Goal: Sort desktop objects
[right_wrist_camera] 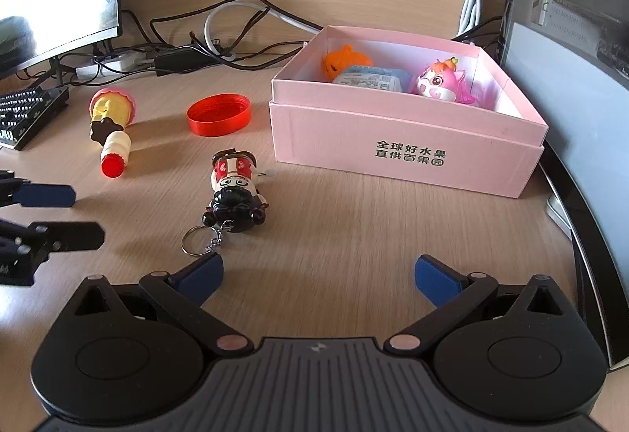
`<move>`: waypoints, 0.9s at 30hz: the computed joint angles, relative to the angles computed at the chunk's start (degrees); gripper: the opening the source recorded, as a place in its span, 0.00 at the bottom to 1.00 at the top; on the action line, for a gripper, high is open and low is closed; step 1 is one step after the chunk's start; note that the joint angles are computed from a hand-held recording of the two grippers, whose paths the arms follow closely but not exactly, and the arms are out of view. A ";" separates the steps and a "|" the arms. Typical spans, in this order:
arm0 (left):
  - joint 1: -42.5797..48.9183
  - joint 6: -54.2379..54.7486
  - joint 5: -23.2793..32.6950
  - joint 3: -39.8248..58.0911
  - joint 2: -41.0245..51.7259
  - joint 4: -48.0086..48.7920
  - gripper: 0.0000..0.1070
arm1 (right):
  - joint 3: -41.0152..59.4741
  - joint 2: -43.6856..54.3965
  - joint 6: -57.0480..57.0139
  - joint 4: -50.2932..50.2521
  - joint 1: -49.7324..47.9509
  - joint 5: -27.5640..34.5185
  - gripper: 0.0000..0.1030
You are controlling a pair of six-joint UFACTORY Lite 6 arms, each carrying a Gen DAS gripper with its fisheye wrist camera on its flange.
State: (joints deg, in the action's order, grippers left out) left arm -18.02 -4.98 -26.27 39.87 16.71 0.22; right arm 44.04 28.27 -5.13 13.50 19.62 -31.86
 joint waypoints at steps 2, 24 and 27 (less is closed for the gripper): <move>0.19 -0.97 0.30 0.46 0.23 1.58 0.73 | -0.15 -0.07 -0.02 -0.05 -0.04 -0.13 1.00; 8.34 -16.44 3.33 19.49 13.23 24.20 0.69 | 9.12 0.83 6.03 -11.55 1.29 7.27 0.36; 6.83 -12.93 4.53 21.42 15.04 21.87 0.59 | 4.27 -4.06 8.63 -15.86 -0.39 6.77 0.36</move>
